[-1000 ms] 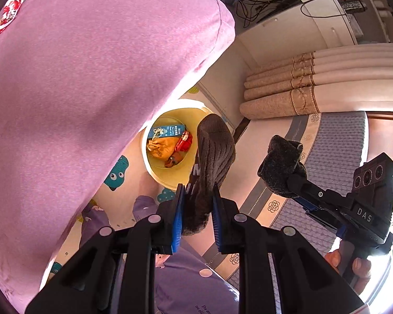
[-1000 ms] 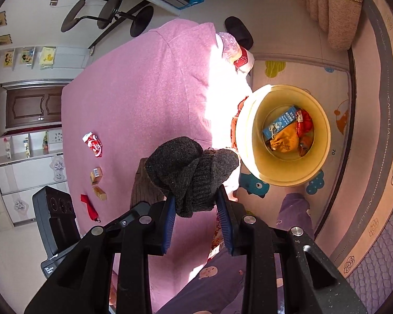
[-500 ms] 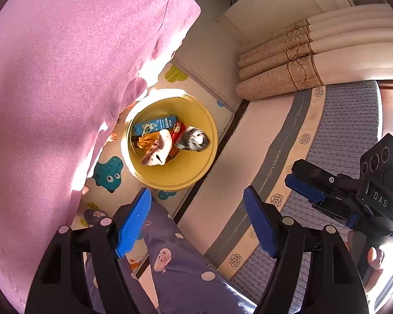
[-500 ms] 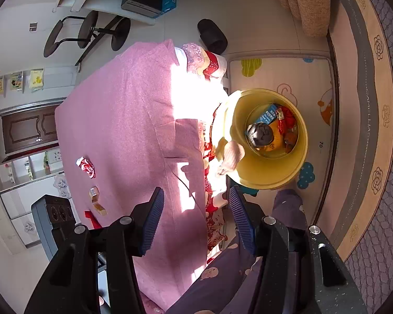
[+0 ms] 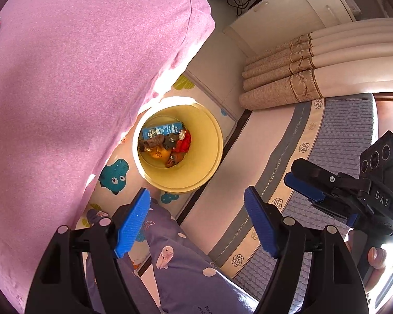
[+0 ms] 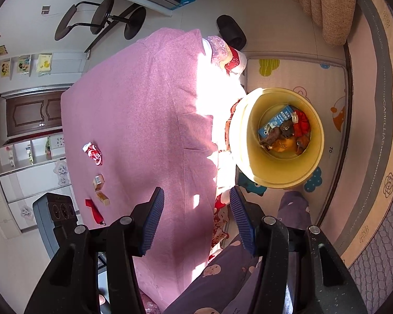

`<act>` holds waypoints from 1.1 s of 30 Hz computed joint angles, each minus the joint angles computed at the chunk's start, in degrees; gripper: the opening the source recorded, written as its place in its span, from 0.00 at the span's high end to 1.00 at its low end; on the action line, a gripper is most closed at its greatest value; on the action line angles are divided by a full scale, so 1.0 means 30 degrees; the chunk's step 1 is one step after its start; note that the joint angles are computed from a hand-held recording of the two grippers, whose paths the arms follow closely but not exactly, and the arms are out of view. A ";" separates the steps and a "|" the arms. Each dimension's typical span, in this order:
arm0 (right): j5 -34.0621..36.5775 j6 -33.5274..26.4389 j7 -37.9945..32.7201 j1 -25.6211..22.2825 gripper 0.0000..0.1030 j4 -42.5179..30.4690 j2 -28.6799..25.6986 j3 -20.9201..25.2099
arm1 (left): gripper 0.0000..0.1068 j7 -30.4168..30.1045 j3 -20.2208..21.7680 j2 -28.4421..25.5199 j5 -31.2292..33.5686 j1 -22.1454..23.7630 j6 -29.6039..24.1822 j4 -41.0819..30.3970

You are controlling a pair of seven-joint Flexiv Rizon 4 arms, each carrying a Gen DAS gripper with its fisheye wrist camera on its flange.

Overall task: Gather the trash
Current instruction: 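Move both tools back to the bed toward the L'Oreal bottle and box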

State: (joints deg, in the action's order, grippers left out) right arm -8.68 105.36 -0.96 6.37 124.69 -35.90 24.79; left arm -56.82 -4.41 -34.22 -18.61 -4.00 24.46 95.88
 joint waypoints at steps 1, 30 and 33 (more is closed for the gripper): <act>-0.0247 -0.0311 -0.0055 0.0011 0.49 -0.0399 -0.0098 0.0073 | 0.31 0.0037 0.0052 0.0048 -0.0126 0.0172 -0.0004 -0.0013; -0.1065 -1.5495 -0.8292 0.6576 0.49 -2.5453 -1.1065 0.3915 | 0.28 -0.0933 0.2256 -0.2949 -0.1232 0.7923 -0.1533 -0.6411; -0.0804 -1.7643 -0.9492 0.7506 0.49 -2.8841 -1.2333 0.4160 | 0.28 -0.1695 0.2174 -0.3449 -0.1463 0.8371 -0.1717 -0.7232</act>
